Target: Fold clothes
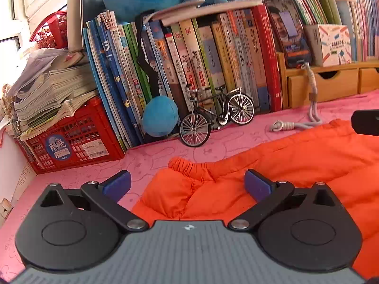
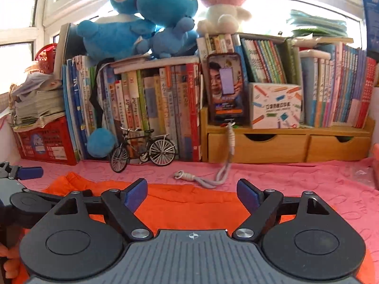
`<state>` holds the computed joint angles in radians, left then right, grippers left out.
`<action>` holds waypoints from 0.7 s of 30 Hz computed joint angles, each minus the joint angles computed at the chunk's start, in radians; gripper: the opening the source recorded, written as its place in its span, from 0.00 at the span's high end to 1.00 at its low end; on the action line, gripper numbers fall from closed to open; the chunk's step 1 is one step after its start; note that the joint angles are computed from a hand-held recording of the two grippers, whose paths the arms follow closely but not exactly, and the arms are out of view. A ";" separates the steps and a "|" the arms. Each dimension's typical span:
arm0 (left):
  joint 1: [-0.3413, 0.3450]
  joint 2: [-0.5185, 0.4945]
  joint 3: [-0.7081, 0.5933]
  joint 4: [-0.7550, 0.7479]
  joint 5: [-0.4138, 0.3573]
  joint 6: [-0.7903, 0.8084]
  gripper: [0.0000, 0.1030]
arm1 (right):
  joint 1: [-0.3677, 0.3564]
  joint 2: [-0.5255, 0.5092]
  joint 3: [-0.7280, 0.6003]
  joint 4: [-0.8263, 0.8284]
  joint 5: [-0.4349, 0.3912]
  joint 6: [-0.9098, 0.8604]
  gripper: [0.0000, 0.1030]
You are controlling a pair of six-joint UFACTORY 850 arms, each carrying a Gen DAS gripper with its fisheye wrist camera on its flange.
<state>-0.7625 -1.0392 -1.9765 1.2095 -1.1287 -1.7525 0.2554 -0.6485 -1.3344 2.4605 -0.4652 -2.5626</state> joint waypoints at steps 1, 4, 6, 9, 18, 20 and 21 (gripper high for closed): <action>0.005 -0.002 0.001 -0.013 0.003 -0.001 0.00 | 0.004 -0.027 -0.041 -0.053 0.048 0.061 0.22; 0.029 0.030 0.061 -0.051 0.022 -0.047 0.00 | -0.008 -0.066 -0.088 0.005 0.129 0.015 0.29; 0.045 0.059 0.114 -0.068 0.056 -0.091 0.00 | -0.020 -0.084 -0.107 0.110 0.171 -0.081 0.29; 0.065 0.124 0.225 -0.046 0.177 -0.210 0.00 | -0.065 -0.096 -0.119 0.253 0.207 -0.184 0.29; 0.054 0.098 0.194 -0.025 0.171 -0.152 0.00 | -0.264 -0.114 -0.105 -0.423 -0.042 0.642 0.24; 0.063 0.122 0.233 -0.010 0.223 -0.201 0.00 | -0.342 -0.120 -0.116 -0.611 -0.252 0.784 0.20; 0.070 0.138 0.259 0.000 0.259 -0.238 0.00 | -0.378 -0.125 -0.107 -0.670 -0.356 0.809 0.19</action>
